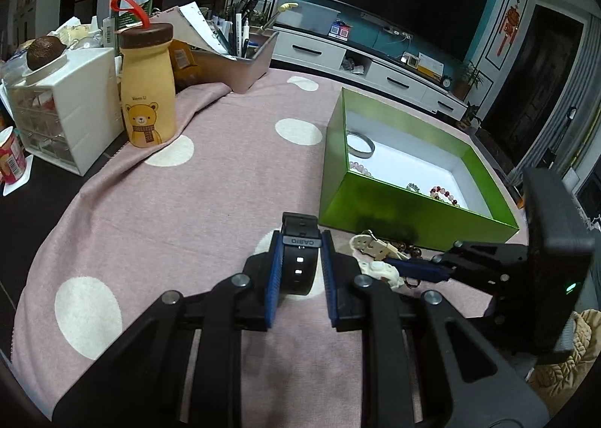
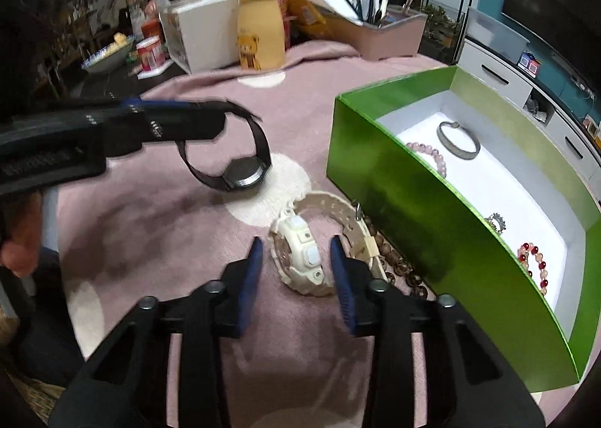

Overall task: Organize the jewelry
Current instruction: 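Grasp black watch with left tool while right tool grasps white watch, then carry both watches into the green box and open both tools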

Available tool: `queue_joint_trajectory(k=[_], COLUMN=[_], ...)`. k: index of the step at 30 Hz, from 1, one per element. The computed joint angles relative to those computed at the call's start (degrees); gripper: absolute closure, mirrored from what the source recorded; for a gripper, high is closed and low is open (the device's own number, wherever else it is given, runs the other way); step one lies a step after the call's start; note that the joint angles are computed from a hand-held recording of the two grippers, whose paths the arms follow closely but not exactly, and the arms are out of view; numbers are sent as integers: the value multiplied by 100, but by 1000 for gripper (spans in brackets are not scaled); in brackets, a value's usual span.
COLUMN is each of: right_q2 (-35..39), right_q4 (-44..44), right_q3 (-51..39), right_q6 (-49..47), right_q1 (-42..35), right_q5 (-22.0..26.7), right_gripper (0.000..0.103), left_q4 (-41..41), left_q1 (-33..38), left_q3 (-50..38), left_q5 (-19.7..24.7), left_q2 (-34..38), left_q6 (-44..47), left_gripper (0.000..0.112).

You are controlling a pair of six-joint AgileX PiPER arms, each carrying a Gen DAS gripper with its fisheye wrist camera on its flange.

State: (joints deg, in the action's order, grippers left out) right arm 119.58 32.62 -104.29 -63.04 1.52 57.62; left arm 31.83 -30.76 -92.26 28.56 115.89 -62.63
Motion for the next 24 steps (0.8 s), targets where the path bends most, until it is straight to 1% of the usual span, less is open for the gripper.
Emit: queue_joint_trajectory(k=[2,5,10,12,15,20,24], right_q2=[-73,-358,-900,-1181,-1385,-1491,-1383], right_q4=[108,440,1324,1670,1941,2200,2376], right_q3=[87,480,1084,1370,1498,1362,1028], right_q6=[-48,-190,-523,-659,-717,-724,-659], right_q1=[-49,-191,-684,-984,-1359,-1865,-2150], right_q5=[32,-81,85,157,267,341,382], right_gripper=[86,86,86,86,86,86,86], left_q4=[63,153,123,216,234,-138,-335], left_q1=[3,-18,-30,-78,-152,-253,-362], left_q3=[88,187,410,457,485,-22,-839], left_q5=[-22,-50,-267,-268,-324,-53,398], left_q2=[-66,-150,-337,-408,-506,-368,-108], left_q6=[-103,-227,-286,-394,-416,79,616], left_gripper=[93,93,93,93,93,93,93])
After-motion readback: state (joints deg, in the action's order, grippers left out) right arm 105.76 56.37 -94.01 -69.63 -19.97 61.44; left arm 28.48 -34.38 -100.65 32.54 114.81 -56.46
